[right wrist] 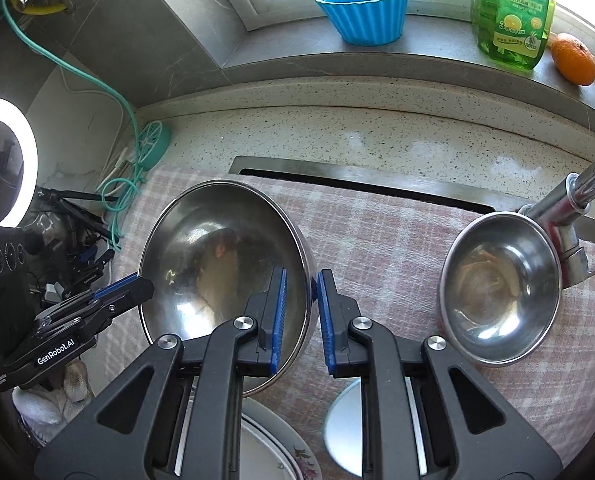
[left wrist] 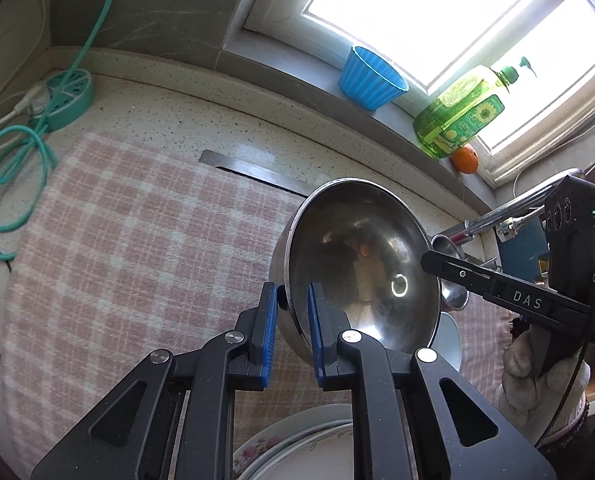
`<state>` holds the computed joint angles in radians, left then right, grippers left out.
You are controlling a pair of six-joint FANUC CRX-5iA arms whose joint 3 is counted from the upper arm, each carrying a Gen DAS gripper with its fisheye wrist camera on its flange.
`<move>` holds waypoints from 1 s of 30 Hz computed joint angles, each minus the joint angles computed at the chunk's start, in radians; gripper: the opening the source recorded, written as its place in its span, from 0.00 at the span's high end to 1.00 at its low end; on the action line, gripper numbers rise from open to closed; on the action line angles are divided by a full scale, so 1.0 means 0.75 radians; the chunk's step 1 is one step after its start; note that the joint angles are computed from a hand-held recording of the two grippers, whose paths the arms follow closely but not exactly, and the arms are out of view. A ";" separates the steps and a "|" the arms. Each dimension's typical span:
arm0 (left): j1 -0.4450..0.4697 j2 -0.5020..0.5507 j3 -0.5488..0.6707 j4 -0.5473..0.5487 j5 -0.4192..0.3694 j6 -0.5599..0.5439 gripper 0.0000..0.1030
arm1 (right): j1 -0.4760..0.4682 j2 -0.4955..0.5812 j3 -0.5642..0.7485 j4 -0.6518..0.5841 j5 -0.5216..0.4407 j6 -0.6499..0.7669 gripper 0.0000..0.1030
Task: Organize plates and bowls
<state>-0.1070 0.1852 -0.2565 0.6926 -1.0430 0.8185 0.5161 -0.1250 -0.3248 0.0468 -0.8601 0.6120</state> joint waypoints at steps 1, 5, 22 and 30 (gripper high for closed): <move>0.014 -0.012 -0.011 0.005 -0.001 -0.008 0.87 | 0.013 0.000 0.004 0.002 -0.001 -0.003 0.84; 0.071 -0.050 -0.044 0.019 -0.018 -0.032 0.87 | 0.071 0.000 0.011 0.022 0.000 -0.033 0.84; 0.301 -0.192 -0.186 -0.001 -0.071 -0.111 0.87 | 0.302 0.053 0.042 0.016 0.028 -0.116 0.84; 0.405 -0.229 -0.235 -0.032 -0.089 -0.140 0.87 | 0.357 0.122 0.088 -0.050 0.042 -0.076 0.84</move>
<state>0.1970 0.0135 -0.4329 0.6687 -1.1097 0.7138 0.7841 -0.0337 -0.2588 0.0096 -0.8289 0.5549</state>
